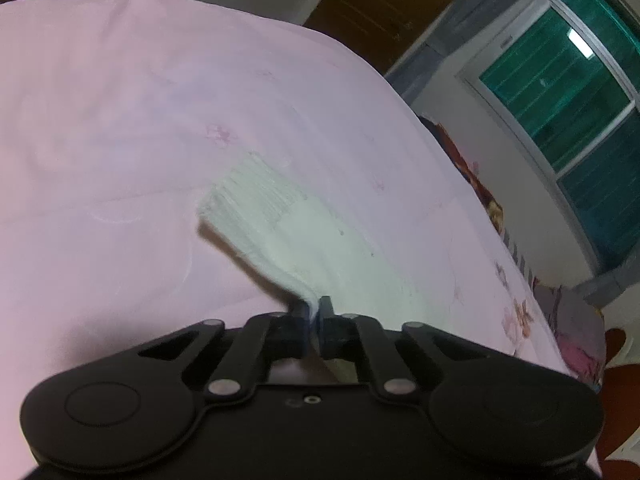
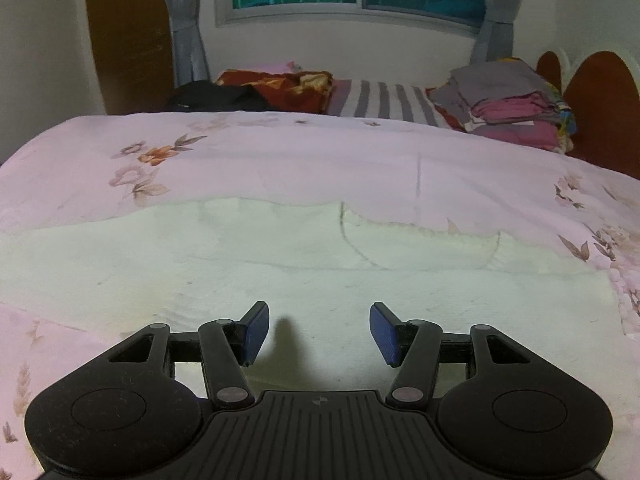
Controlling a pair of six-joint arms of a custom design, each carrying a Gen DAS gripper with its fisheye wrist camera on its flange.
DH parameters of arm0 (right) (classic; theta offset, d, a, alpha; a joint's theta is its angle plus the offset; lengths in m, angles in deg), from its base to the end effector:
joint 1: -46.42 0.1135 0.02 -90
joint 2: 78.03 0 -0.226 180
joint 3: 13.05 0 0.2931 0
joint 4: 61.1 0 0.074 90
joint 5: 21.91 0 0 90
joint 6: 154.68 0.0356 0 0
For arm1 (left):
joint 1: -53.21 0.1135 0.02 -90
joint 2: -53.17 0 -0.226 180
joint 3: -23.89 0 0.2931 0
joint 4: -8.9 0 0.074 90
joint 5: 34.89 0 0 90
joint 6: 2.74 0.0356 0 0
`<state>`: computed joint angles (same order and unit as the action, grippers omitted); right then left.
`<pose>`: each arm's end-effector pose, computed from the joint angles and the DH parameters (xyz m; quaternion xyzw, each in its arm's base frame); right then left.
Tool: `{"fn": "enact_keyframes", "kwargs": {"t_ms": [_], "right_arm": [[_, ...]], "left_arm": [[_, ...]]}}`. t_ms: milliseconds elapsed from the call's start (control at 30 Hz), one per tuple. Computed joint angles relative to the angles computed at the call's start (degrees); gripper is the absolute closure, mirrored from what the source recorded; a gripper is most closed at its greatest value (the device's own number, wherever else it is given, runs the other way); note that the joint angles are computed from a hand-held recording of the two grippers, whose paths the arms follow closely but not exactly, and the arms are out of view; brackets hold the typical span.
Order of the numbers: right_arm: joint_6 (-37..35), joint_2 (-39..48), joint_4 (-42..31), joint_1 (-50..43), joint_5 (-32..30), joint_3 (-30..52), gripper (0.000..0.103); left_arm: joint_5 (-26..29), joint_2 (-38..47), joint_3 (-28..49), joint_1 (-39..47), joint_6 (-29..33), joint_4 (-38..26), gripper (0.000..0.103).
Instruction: Fold small clothes
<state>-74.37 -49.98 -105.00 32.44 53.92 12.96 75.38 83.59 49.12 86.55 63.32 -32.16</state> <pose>0.1854 -0.0372 0.1314 -0.0118 0.9210 0.0356 0.3878 0.1666 0.0948 0.1238 -0.3803 0.8332 -0.1327 0.3789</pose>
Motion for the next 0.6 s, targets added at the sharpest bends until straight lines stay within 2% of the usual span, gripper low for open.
{"fn": "enact_keyframes", "kwargs": {"t_ms": [67,133,233,300,367,467,533,600], "right_arm": [[-0.2,2.3,1.5,0.2,1.0,0.0,0.047],[-1.3,8.0,3.3,1.0,2.7,1.0,0.047],[-1.5,8.7,3.4,-0.5,0.7,1.5,0.047],[-1.1,5.2,2.9,-2.5,-1.5,0.4,0.047],[-3.6,8.0,2.8,-1.7,0.6,1.2,0.047],[-5.7,8.8,2.2,-3.7,-1.7,2.2,0.047],[-5.2,7.1,1.2,-7.3,-5.4,2.5,0.047],[-6.7,5.3,-0.9,-11.2,-8.2,3.0,0.047]], "left_arm": [[-3.0,-2.4,-0.8,-2.9,-0.6,-0.3,0.1],[-4.9,-5.8,-1.3,-5.1,-1.0,-1.7,0.1],[-6.7,-13.0,-2.0,-8.4,-1.3,-4.3,0.1],[-6.6,-19.8,-1.6,-10.5,0.0,-8.2,0.1],[-8.9,-22.7,0.1,-17.3,-0.4,-9.7,0.1],[-14.9,-21.5,3.4,-31.1,-1.7,-7.9,0.1],[-20.3,-18.8,5.9,-42.8,-3.4,-5.7,0.1],[-25.7,-12.4,8.6,-54.9,-4.9,-1.0,0.1]]}}
